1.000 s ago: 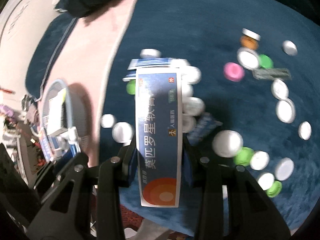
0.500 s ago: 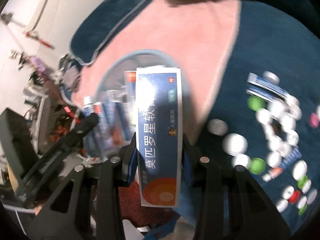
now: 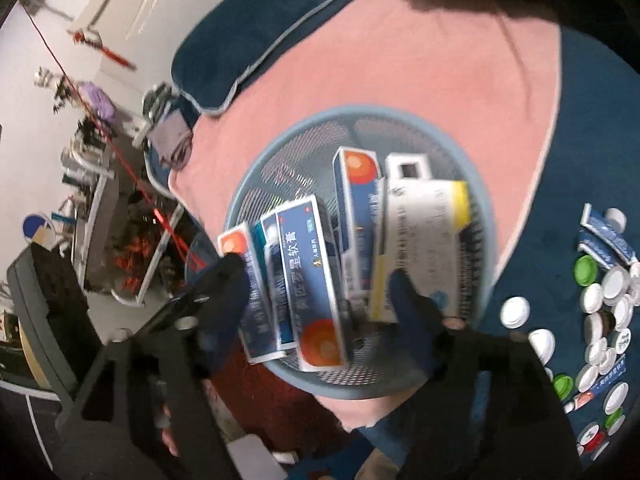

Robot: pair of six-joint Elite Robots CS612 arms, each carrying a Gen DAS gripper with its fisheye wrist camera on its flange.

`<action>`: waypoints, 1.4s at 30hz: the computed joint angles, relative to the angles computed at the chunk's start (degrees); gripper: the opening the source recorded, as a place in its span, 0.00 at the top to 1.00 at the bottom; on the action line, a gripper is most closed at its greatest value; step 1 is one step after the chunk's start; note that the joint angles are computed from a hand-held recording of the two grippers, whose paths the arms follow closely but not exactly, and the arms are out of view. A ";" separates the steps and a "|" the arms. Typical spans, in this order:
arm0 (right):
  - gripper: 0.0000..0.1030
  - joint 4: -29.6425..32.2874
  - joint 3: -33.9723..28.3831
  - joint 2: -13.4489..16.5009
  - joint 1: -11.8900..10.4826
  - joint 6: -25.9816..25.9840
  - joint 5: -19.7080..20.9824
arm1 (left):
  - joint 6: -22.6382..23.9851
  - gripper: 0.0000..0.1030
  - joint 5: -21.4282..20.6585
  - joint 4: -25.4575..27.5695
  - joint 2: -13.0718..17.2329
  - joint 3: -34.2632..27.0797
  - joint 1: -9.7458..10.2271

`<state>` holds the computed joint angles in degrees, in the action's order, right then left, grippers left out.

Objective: Organize objects
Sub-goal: 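Open both tools to drop the box and tube into the basket, then move both open tools back toward the pile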

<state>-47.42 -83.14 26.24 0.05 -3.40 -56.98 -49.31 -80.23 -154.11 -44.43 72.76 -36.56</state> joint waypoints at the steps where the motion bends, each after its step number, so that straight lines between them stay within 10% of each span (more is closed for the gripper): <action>1: 0.10 -0.21 -0.75 0.23 -0.33 0.86 -0.96 | 0.24 0.04 1.21 0.63 -0.22 -0.02 -0.25; 9: 0.00 4.09 -4.78 1.53 -1.27 -0.91 -9.15 | 7.95 0.01 11.54 15.75 -0.08 -4.29 -3.61; 17: 0.00 5.80 -8.90 3.99 -2.86 -0.20 -9.75 | 10.97 0.01 11.39 21.23 1.40 -6.97 -5.31; 42: 0.00 10.24 -13.88 5.46 -7.69 1.02 -11.08 | 15.95 0.01 8.59 23.40 4.26 -11.86 -8.77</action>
<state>-37.18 -97.03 31.70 -7.64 -2.38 -68.06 -33.36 -71.65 -130.72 -40.17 60.90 -45.33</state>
